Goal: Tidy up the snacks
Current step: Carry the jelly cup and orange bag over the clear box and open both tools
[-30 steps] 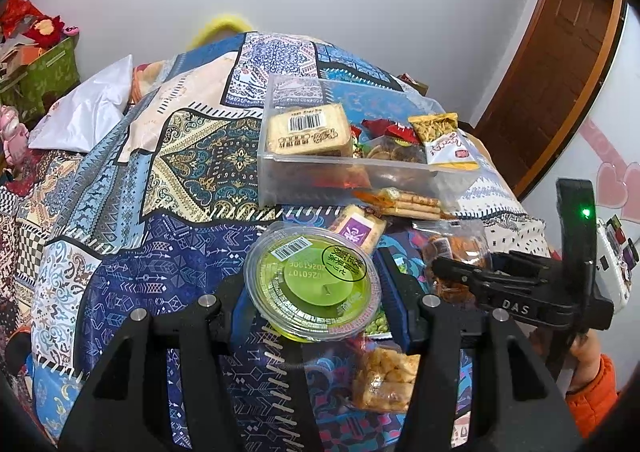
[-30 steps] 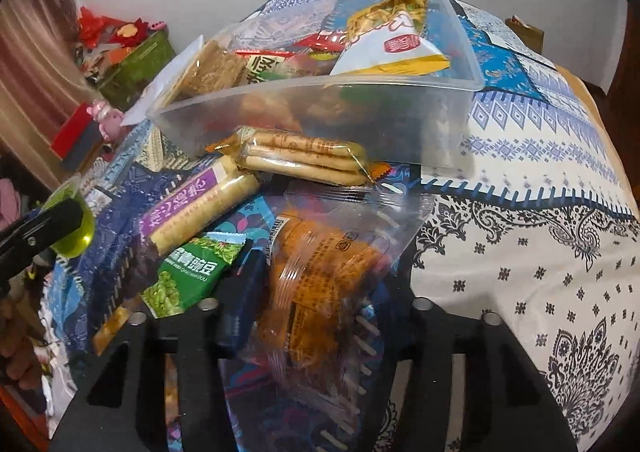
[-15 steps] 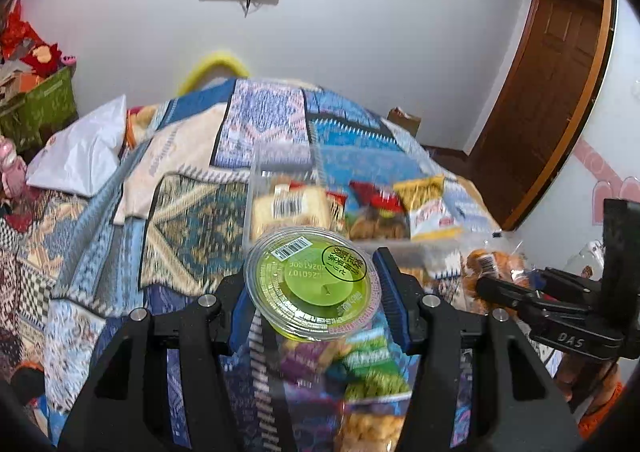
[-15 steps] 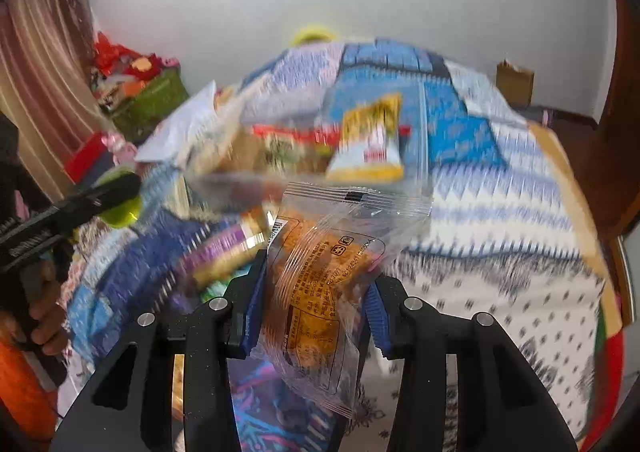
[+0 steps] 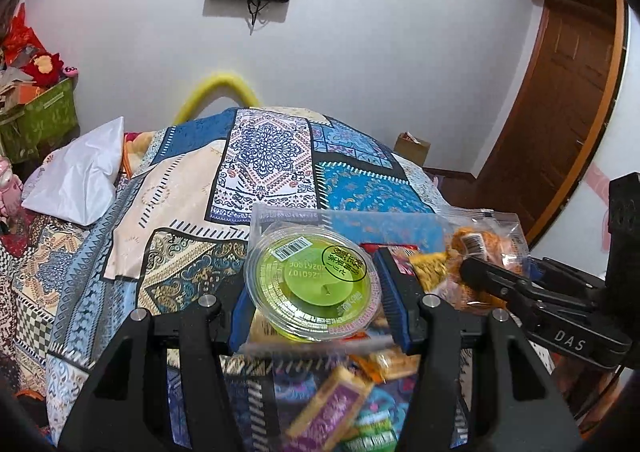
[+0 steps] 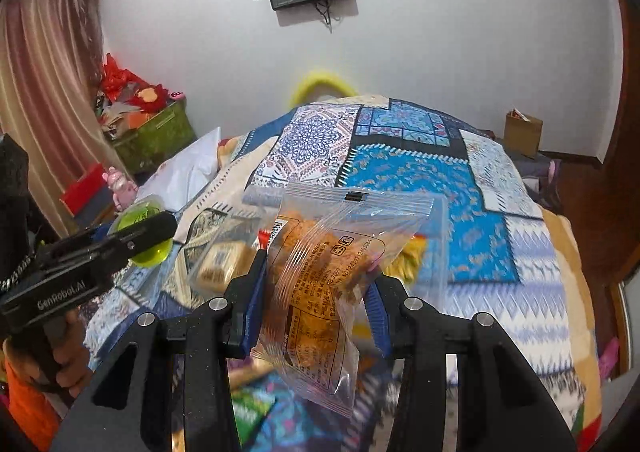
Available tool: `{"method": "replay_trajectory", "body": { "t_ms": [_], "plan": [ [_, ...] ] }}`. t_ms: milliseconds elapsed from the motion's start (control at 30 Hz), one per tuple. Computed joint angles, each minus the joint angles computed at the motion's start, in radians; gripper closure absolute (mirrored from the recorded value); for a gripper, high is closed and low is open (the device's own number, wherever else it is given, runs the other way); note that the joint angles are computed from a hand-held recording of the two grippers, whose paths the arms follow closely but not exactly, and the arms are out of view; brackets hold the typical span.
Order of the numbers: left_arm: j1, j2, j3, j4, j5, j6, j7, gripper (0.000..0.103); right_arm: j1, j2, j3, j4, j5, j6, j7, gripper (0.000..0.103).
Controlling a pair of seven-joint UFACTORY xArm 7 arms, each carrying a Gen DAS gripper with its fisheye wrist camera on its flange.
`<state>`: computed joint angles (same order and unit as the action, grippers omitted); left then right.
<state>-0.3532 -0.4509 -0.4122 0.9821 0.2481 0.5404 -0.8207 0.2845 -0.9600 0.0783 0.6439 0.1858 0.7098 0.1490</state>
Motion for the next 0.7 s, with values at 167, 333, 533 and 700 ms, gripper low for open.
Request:
{"method": "replay_trajectory", "body": {
  "t_ms": [167, 333, 533, 700],
  "plan": [
    [0.015, 0.102, 0.012, 0.048, 0.020, -0.015, 0.002, 0.048, 0.013, 0.107, -0.002, 0.028, 0.009, -0.054, -0.015, 0.063],
    [0.003, 0.191, 0.039, 0.088, 0.043, -0.021, -0.004, 0.048, 0.027, 0.186, -0.003, 0.037, 0.016, -0.071, -0.029, 0.063],
    [-0.029, 0.267, 0.076, 0.113, 0.071, -0.009, -0.011, 0.048, 0.043, 0.230, -0.004, 0.031, 0.021, -0.062, -0.052, 0.062],
    [-0.045, 0.289, 0.095, 0.116, 0.097, -0.005, -0.034, 0.048, 0.035, 0.236, 0.014, 0.027, 0.010, -0.057, -0.052, 0.060]
  ]
}}
